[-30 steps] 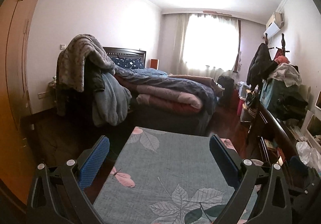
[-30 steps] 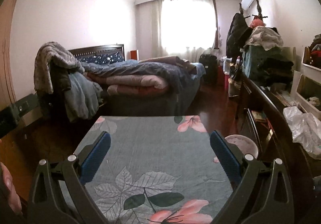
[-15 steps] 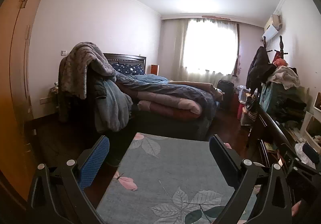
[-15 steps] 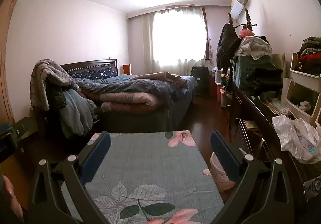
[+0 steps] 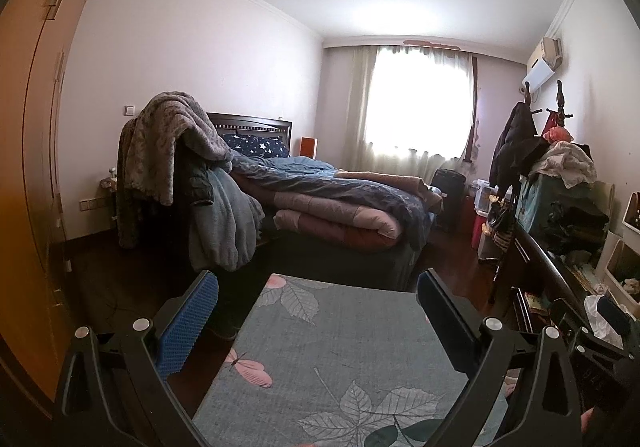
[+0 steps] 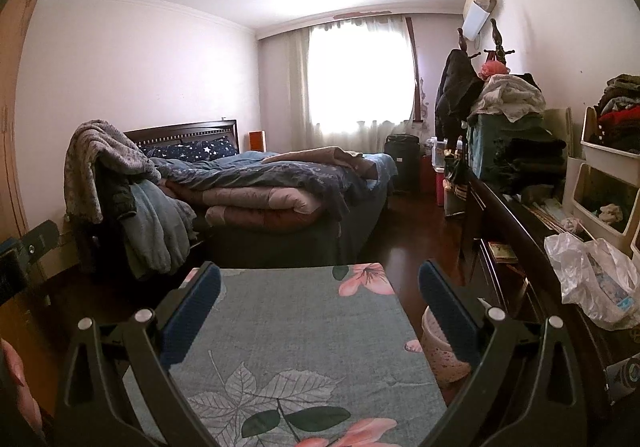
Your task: Collect trash
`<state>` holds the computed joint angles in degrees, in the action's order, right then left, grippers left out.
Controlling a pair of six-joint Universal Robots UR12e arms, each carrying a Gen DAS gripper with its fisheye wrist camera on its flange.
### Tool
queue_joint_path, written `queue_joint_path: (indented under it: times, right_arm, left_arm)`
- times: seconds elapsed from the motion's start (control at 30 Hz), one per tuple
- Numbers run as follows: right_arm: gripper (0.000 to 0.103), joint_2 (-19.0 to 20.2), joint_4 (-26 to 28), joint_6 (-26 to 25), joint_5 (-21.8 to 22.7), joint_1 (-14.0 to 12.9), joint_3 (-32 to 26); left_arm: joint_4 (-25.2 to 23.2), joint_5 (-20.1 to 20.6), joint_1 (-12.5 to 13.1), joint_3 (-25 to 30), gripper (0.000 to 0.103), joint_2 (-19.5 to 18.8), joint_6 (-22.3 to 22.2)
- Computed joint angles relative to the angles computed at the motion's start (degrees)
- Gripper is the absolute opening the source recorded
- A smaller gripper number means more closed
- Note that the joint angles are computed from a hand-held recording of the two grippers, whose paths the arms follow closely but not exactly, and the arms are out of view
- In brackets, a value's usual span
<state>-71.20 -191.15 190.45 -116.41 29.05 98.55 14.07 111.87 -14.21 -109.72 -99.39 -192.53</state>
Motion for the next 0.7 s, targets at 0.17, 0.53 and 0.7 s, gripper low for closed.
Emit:
queue_joint_path:
  times: [0.17,0.53,0.7]
  right_arm:
    - [0.099,0.03,0.07,-0.21,0.14,0.07,0.0]
    - [0.099,-0.32,0.46,-0.54,0.97,-0.07,0.59]
    - [0.099,-0.32,1.1,-0.49,1.36,-0.27,0.72]
  left_arm:
    - [0.02,0.0,-0.05,0.02,0.099,0.0,0.0]
    - [-0.2,-0.22,0.02,0.05,0.099,-0.01,-0.37]
    - [-0.85,-1.16,0.5,-0.2,0.099,0.04,-1.3]
